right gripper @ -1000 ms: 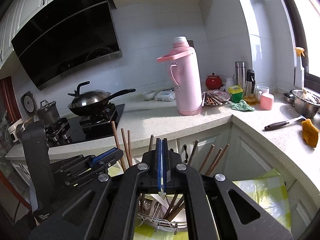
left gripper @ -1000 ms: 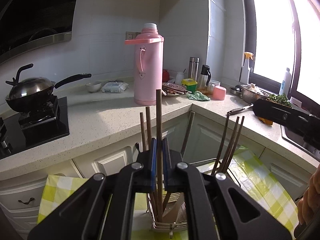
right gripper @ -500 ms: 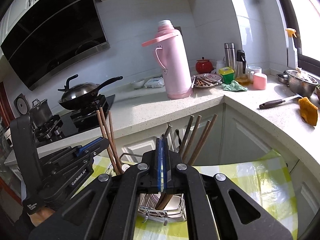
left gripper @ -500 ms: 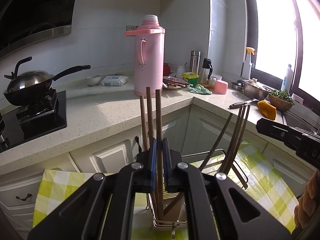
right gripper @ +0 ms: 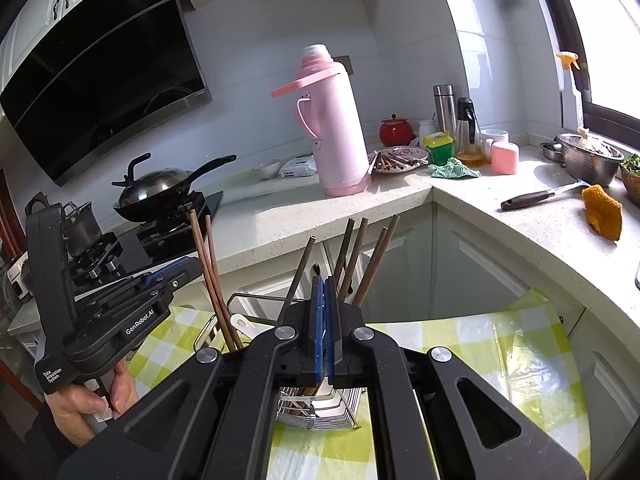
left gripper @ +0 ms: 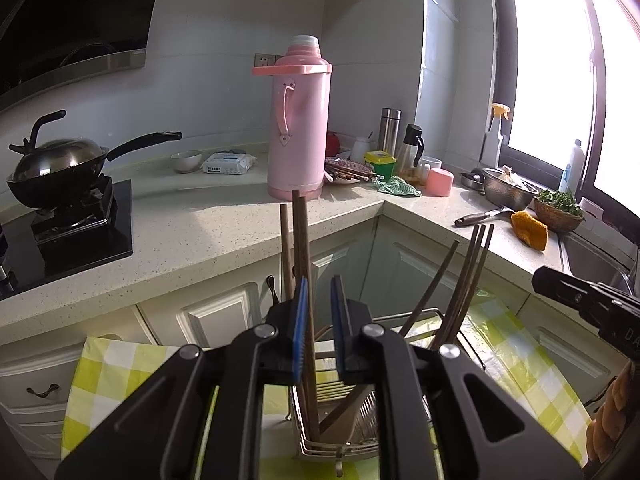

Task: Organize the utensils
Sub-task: 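Lower both chopsticks into the wire rack and open both tools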

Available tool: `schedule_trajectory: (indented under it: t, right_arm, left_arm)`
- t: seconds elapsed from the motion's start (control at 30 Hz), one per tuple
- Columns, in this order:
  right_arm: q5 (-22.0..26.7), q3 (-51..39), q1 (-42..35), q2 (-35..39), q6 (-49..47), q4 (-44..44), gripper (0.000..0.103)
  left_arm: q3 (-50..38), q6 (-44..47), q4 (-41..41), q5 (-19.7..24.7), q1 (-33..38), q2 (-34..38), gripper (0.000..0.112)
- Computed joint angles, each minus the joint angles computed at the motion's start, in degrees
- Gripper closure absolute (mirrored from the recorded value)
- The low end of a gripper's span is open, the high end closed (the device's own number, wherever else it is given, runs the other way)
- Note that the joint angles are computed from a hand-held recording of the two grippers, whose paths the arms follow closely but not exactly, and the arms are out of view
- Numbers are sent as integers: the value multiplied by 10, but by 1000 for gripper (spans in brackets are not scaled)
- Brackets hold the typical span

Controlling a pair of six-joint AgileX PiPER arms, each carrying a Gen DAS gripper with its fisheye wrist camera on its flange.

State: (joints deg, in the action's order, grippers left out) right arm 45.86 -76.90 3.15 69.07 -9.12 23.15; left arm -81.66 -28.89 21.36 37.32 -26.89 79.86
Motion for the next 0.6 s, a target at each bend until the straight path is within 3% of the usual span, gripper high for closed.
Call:
schedule_trajectory:
  t: [0.13, 0.43, 0.6]
  right_arm:
    - [5, 5, -8, -6, -7, 11, 101]
    - [11, 38, -10, -40, -16, 31, 101]
    - [6, 86, 23, -93, 1, 7, 99]
  left_arm:
    - [16, -42, 47, 1, -16, -22, 88]
    - [68, -42, 47, 13, -18, -83, 88]
    - [129, -80, 72, 20, -50, -150, 62]
